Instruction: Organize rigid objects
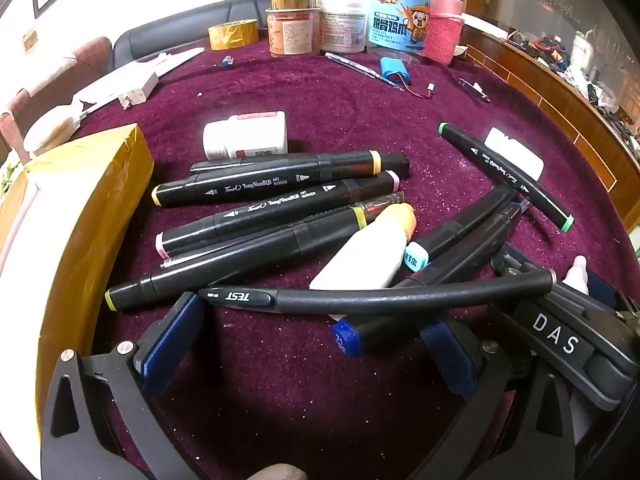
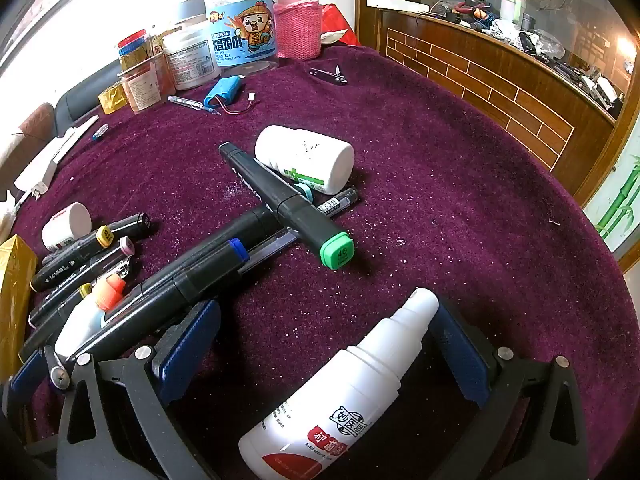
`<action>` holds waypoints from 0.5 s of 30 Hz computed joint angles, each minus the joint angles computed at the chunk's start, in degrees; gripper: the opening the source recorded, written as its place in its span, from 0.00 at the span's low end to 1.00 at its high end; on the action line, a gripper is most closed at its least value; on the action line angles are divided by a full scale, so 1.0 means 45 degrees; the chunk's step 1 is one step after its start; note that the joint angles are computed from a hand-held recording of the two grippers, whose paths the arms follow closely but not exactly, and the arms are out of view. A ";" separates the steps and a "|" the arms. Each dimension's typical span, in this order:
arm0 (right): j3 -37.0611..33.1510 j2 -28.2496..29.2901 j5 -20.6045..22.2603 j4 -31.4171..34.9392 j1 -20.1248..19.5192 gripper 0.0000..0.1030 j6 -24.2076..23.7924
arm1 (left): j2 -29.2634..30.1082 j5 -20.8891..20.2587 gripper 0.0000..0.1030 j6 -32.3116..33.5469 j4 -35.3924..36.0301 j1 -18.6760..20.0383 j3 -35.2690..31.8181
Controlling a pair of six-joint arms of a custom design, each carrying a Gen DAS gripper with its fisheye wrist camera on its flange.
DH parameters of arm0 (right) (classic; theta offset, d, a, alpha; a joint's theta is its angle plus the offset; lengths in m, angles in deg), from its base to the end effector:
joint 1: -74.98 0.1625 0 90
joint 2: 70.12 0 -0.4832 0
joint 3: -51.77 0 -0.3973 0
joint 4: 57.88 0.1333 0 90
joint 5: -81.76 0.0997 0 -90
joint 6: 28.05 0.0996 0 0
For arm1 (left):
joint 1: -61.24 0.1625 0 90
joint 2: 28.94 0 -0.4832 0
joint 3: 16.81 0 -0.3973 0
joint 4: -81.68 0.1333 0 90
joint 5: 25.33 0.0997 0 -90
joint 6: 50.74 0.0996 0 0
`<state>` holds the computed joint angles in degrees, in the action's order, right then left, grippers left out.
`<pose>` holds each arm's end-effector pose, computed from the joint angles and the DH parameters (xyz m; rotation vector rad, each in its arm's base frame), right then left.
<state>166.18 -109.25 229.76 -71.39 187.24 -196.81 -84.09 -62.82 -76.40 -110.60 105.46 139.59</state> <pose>0.2016 -0.3636 -0.0105 -0.0922 -2.1760 0.8640 -0.0665 -0.3610 0.1106 0.3948 2.2842 -0.6844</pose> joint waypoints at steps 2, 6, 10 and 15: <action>-0.0012 0.0009 0.0014 0.0028 0.0003 0.99 0.0013 | 0.0042 0.0006 1.00 0.0038 -0.0118 0.0000 0.0015; -0.0021 0.0007 0.0007 0.0030 0.0000 0.99 0.0006 | 0.0064 0.0013 1.00 0.0039 -0.0176 -0.0003 0.0022; -0.0001 -0.0001 0.0007 -0.0009 0.0006 0.99 -0.0007 | 0.0058 0.0020 1.00 0.0033 -0.0135 -0.0001 0.0014; -0.0001 -0.0003 0.0007 -0.0013 0.0004 0.99 -0.0012 | 0.0066 0.0018 1.00 0.0039 -0.0147 -0.0002 0.0009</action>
